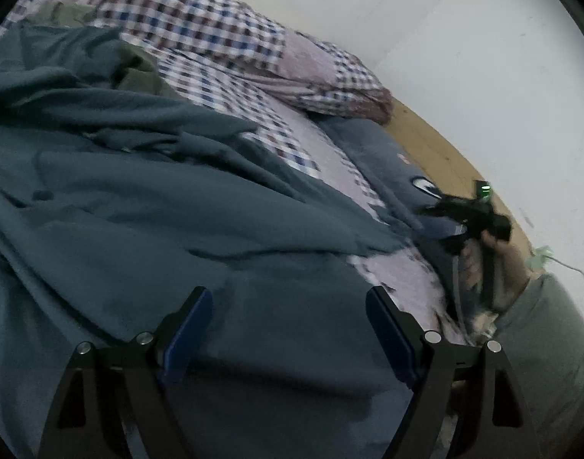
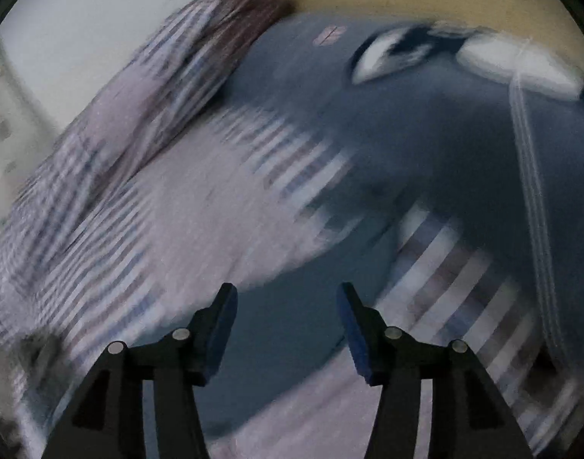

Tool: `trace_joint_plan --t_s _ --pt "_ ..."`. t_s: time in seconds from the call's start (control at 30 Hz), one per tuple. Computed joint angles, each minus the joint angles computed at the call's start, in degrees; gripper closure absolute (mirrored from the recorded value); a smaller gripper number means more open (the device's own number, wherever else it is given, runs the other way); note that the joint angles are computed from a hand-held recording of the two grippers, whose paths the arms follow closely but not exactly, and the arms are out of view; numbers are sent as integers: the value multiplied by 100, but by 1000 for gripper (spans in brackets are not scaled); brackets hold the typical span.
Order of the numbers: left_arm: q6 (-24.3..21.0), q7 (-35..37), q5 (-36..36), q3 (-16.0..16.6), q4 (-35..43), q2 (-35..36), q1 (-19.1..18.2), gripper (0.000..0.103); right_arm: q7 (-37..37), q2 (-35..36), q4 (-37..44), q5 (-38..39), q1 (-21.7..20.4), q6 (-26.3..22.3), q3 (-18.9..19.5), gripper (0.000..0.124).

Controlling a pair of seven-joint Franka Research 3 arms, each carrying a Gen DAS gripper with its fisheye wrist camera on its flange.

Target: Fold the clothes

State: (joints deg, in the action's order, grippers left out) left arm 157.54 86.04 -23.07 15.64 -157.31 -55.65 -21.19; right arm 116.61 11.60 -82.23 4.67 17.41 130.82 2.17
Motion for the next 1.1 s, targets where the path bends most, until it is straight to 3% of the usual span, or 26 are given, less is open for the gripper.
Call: trace_joint_plan --t_s 0.13,0.3,0.47,0.73,0.93,1.03,1.07,1.1 --pt "-83 467 -88 125 74 -159 -535 18 -1023 -493 -948 1132 78 -40 393 66" --pt "-289 560 -63 -25 170 -69 -462 18 -1770 -961 -1773 1750 308 -198 526 66" --pt "-120 477 -301 58 128 -247 -374 18 -2424 -2061 -2930 1783 407 -574 481 66" --pt "136 328 -125 -51 110 -414 -266 18 -3189 -4022 -4443 1676 320 -1652 341 69" --pt "236 165 40 -55 89 -343 -308 18 -3294 -4371 -4889 1516 260 -1832 542 81" --pt "273 107 163 -105 68 -314 -256 18 -3308 -4321 -4915 1234 265 -1802 706 103" --pt "319 78 173 -100 59 -324 -258 18 -3315 -4336 -4886 1210 290 -1880 704 119" --pt "366 50 184 -91 49 -337 -262 18 -3339 -4413 -4860 1206 324 -2004 686 119"
